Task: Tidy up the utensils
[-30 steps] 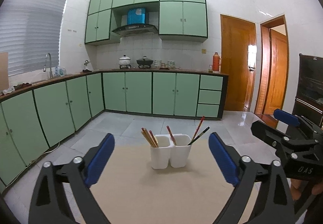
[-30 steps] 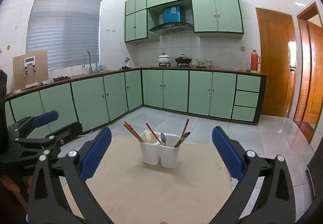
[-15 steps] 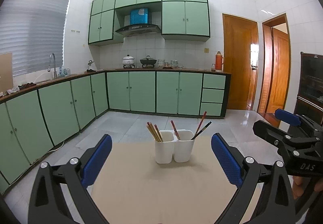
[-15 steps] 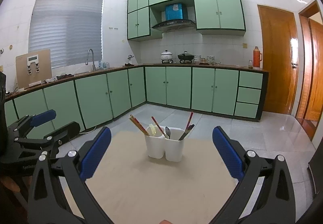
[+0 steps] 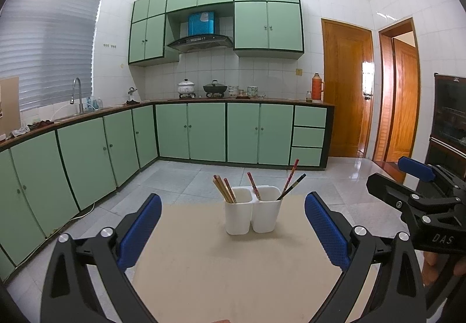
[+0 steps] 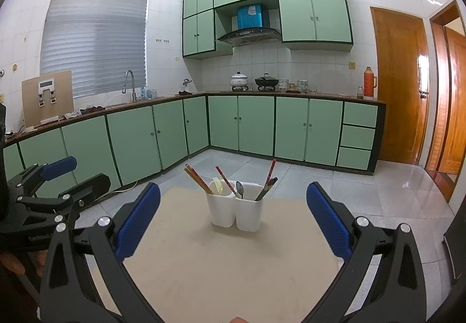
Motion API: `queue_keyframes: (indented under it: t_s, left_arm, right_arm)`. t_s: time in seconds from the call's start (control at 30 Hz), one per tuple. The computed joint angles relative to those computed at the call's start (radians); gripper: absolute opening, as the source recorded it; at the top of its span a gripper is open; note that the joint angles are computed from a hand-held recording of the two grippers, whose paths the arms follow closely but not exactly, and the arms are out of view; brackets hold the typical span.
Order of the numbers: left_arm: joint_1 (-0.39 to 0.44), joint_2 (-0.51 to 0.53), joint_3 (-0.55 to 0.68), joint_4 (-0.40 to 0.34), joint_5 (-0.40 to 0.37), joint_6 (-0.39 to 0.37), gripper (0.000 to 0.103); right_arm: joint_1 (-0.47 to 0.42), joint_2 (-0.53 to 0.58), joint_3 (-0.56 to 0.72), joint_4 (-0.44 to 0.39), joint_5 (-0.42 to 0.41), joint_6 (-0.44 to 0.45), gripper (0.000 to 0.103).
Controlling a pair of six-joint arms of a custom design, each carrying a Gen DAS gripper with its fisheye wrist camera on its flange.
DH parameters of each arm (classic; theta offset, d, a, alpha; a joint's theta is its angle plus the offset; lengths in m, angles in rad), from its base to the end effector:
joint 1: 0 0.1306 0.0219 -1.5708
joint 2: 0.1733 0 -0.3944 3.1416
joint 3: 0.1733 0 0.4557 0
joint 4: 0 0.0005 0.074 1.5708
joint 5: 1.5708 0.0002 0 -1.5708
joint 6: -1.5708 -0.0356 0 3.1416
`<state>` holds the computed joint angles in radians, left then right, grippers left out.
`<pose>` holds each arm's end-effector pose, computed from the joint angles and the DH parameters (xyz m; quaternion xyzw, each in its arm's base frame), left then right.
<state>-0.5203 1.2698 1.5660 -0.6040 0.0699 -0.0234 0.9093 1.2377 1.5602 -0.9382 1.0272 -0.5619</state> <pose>0.4426 -0.2570 0.6214 0.2365 0.7715 -0.1724 0.5649 0.3111 0.3492 0.6109 0.0887 0.8009 -0.0549 0.5896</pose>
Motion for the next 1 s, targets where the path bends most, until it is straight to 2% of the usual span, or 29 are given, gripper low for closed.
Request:
queue_keyframes:
  t_s: [0.37, 1.0]
  left_arm:
    - [0.004, 0.004, 0.002, 0.002, 0.000, 0.005, 0.097]
    - [0.010, 0.004, 0.004, 0.000, 0.004, -0.003, 0.097]
  right_arm:
    - [0.000, 0.005, 0.006, -0.019, -0.002, -0.009, 0.098]
    - [-0.008, -0.006, -0.005, -0.005, -0.014, 0.014, 0.098]
